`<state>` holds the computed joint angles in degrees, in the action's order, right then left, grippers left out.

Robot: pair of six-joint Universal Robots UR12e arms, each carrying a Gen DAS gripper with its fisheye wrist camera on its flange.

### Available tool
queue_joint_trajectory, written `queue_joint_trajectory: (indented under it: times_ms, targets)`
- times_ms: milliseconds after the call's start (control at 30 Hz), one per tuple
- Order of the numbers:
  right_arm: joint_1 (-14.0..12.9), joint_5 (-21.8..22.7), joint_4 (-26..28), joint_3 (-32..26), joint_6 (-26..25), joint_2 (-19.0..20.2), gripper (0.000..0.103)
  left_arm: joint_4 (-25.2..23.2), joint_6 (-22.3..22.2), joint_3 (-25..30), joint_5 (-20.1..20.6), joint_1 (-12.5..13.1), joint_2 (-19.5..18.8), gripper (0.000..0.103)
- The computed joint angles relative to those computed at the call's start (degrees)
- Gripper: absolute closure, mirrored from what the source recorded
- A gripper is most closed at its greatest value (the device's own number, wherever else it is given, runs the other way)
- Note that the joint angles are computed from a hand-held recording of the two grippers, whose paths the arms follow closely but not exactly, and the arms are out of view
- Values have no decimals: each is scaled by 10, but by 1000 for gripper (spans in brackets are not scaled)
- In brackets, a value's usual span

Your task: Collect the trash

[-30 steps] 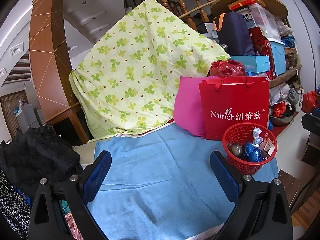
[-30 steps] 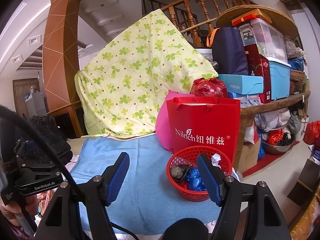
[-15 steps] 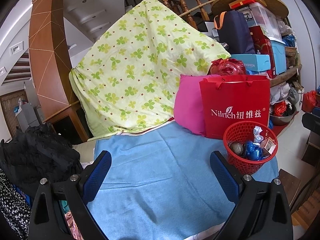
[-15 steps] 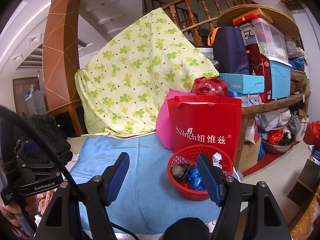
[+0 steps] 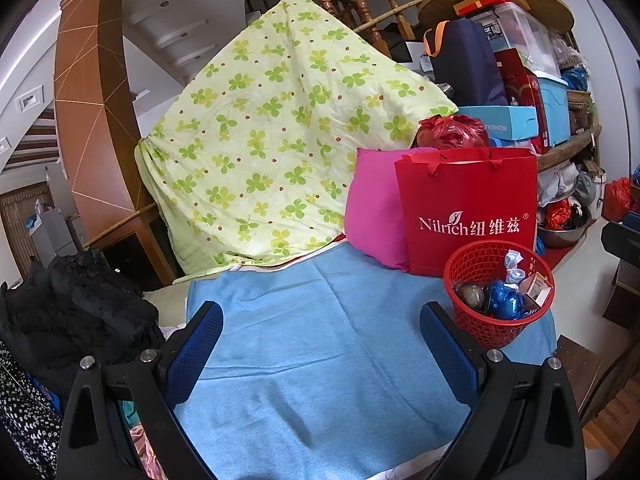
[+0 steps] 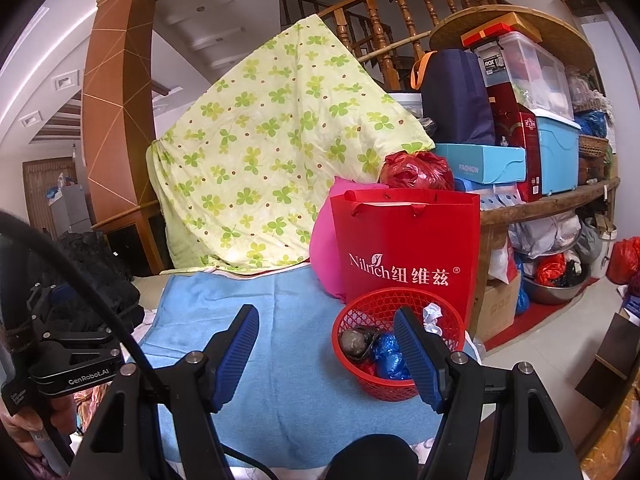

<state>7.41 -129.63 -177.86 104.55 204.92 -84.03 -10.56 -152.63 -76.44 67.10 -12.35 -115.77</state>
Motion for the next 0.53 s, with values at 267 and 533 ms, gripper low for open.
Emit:
queue_joint_trajectory:
  times_ms: [267, 533]
  targets:
    - [-5, 1, -3, 13, 10, -4, 30, 5, 11, -18, -5, 0, 5, 4]
    - [-26, 24, 3, 5, 23, 2, 30, -22, -31, 23, -54, 4, -26, 4]
